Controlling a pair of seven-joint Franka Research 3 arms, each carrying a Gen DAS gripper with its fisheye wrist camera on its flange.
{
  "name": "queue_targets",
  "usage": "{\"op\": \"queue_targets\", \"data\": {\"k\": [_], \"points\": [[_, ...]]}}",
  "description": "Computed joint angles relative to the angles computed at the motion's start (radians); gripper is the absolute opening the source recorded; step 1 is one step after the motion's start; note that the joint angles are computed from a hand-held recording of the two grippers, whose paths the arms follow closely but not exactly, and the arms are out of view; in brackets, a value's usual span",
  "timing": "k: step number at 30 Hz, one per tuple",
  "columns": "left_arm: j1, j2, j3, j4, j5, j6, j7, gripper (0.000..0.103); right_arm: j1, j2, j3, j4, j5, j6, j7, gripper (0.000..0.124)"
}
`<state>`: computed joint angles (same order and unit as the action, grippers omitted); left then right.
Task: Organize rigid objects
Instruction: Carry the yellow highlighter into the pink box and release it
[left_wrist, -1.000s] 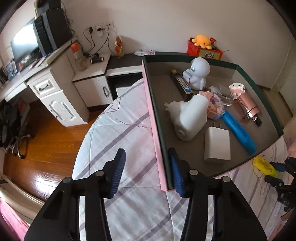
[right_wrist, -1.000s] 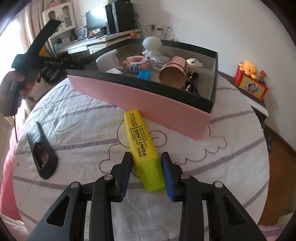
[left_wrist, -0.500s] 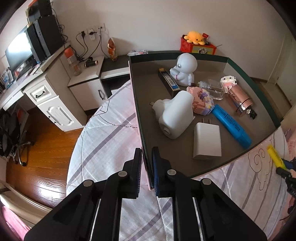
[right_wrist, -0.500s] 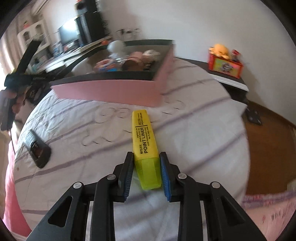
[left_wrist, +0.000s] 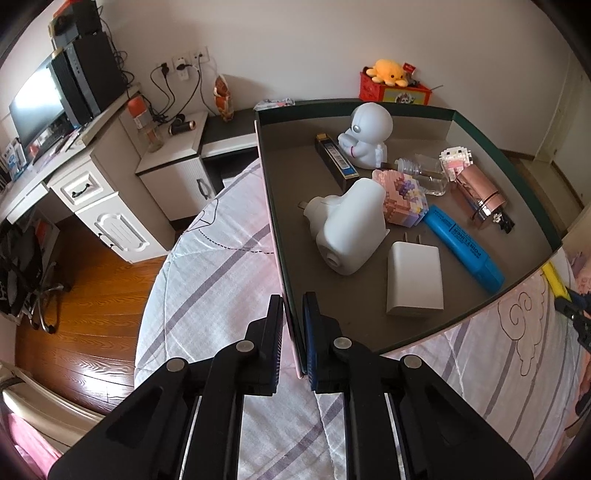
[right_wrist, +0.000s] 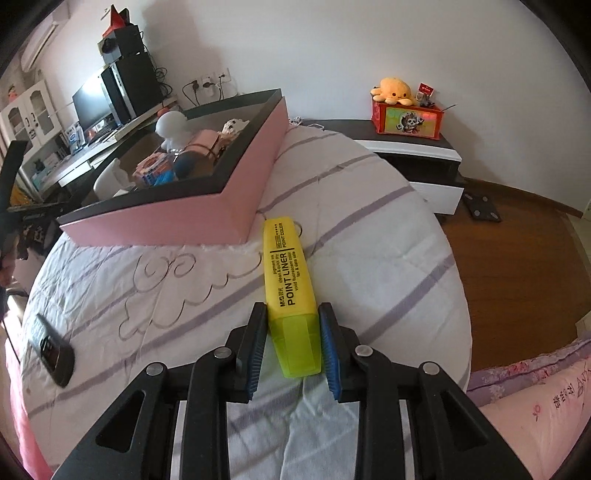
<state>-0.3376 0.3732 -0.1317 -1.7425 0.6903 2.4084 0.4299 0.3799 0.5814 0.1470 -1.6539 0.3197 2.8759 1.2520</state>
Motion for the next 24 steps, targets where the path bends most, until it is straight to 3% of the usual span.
{"op": "queue_targets", "data": {"k": [24], "points": [[0.003, 0.001, 0.000, -0.004, -0.009, 0.018, 0.032, 0.011, -0.006, 0.026, 0.020, 0.103, 0.031, -0.004, -0.007, 0.028]]}}
